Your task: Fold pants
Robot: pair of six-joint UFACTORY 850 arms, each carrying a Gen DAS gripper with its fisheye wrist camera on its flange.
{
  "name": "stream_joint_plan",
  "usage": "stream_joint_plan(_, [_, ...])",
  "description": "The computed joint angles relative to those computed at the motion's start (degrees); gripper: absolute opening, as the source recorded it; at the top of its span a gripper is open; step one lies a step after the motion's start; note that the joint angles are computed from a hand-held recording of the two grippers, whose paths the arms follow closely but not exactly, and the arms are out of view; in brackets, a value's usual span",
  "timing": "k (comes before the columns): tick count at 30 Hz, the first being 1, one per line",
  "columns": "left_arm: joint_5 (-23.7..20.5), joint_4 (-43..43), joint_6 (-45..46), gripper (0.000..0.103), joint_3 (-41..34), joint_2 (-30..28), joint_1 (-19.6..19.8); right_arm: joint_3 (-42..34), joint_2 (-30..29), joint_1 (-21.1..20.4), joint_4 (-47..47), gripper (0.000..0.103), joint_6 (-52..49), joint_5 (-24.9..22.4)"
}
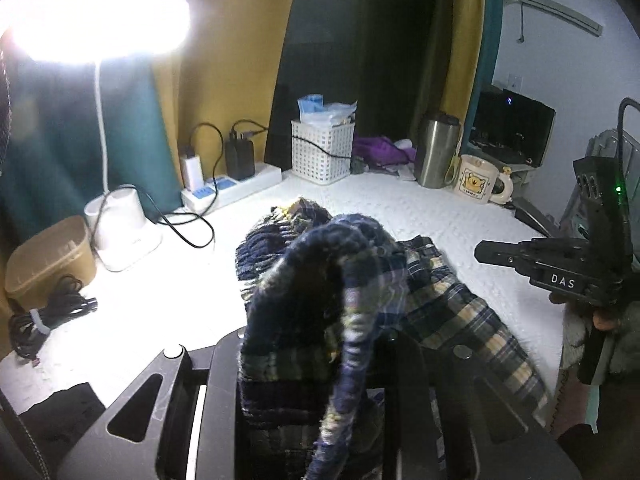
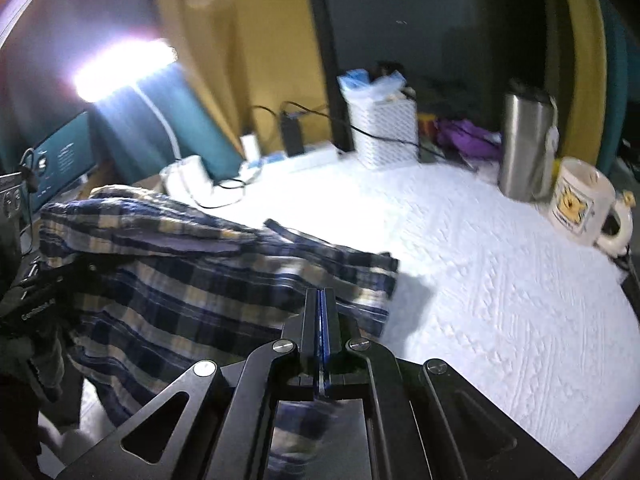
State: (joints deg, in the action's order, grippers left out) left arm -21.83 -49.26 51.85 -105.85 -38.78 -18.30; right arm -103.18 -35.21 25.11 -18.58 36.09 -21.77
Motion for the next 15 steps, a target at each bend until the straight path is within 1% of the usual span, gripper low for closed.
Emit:
stream_joint_plan(3, [-3.45,2.96,-3.33,0.022,-4.46,-3.28,0.33,-0.38,-0.50,-0.64,0.13,0.001,1.10,-1.18])
stream_joint_plan(5, [-5.49,4.49,-5.07,0.022,-7.17,-5.22,0.42,-1.50,-1.42,-1.10,2.39,0.001,-0.88,-2.29])
stream_joint_plan(7, [-8.11,7.49,-8.26,0.022,-10.98,-7.84,0.51,-2.44,-2.26,-1.15,2.14,0.001,-1.14,-3.77])
stream_joint_plan(10, [-10.36,14.14,-14.72,0.022,-15.17,-10.48,0.27,-5.64,-4.87,-0.71,-2.09,0.001,0.32,-9.78])
stream_joint_plan(11, [-10.89,15.19,-15.75,0.022,-15.83,-10.86,0.26,-6.95,-6.02,-0.68,-2.75,0.001,0.22,-12.63])
stream_joint_plan(13, [-11.50,15.55,-15.54,0.022,-15.96,-10.94,0.23,-7.76,-7.01,-0.91,-3.31,0.001,0.22,-15.06])
stream_joint_plan(14, [-11.66,16.20,-15.74,0.022,-15.90,-10.88,0.14,-8.24,-7.72,-0.94,-5.17,0.001,1.11,-17.18])
stream_joint_plan(15, [-11.54,17.16,-16.17,0.022,-15.82,-10.87,-0.01,-8.39,-8.05,-0.99,-6.39,0.001,1.43,-18.31])
